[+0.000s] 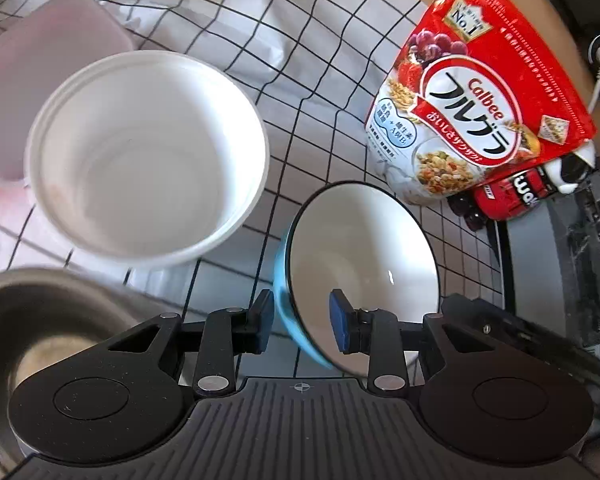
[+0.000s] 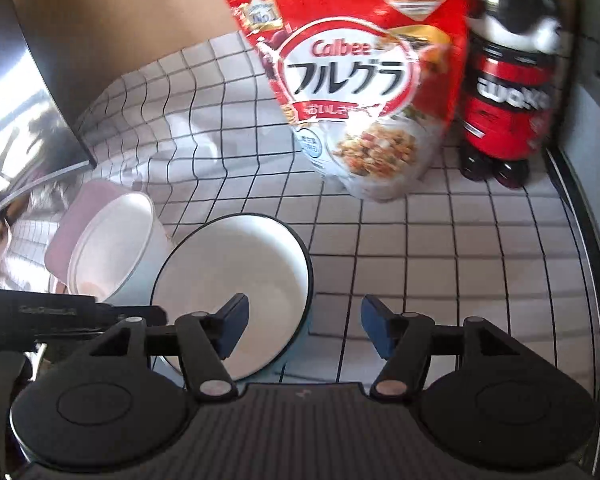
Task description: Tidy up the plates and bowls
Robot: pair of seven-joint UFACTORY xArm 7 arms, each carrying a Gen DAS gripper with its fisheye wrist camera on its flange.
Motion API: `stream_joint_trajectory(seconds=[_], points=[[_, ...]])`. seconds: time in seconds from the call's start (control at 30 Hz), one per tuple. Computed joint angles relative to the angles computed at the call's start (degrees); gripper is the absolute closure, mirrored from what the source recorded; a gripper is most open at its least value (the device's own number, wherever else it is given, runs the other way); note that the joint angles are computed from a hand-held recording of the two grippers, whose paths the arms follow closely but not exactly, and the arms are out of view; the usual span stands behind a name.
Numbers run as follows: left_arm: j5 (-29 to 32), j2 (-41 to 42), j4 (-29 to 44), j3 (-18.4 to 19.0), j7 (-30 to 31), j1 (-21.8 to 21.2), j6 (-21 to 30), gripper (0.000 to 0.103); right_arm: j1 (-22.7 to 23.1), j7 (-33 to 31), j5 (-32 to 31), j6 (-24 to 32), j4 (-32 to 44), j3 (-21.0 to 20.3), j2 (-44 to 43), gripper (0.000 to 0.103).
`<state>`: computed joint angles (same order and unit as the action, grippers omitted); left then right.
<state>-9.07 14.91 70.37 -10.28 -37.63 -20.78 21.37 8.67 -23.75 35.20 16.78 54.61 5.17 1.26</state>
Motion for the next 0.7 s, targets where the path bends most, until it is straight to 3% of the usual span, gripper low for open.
stream_joint_trajectory(seconds=[0.2, 0.33, 0.43, 0.5, 0.6, 0.7], points=[[3.77, 4.92, 5.84, 1.81, -2.27, -1.33, 2.6, 0.069, -2.38, 1.28, 0.58, 6.36, 7.73, 0.83, 7.74, 0.043], [4.19, 8.59, 10.16, 1.21, -0.42, -0.95, 5.41, 0.064, -4.05, 1.07, 1.51, 8.39, 10.67, 2.58, 11.7, 0.044], [2.01, 10.52, 12.31, -0.19, 1.88, -0.04, 6.05, 0.053, -5.03, 0.08, 1.8, 10.03, 11.83, 3.58, 13.02, 0.052], [0.18, 11.73, 13.87, -1.19, 3.76, 0.53, 6.16, 0.052, -5.63, -1.5, 2.26, 11.09, 11.89, 4.03, 12.78, 0.055], [-1.39, 13.67, 16.34, -2.02, 6.44, 0.51, 6.52, 0.052, -4.48, 1.48, -2.25, 9.46, 11.15, 2.65, 12.27, 0.055], [-3.02, 15.61, 18.52, -3.05, 9.79, 0.96, 6.7, 0.053, -5.31, 1.54, -2.59, 9.08, 10.95, 2.63, 12.24, 0.056]])
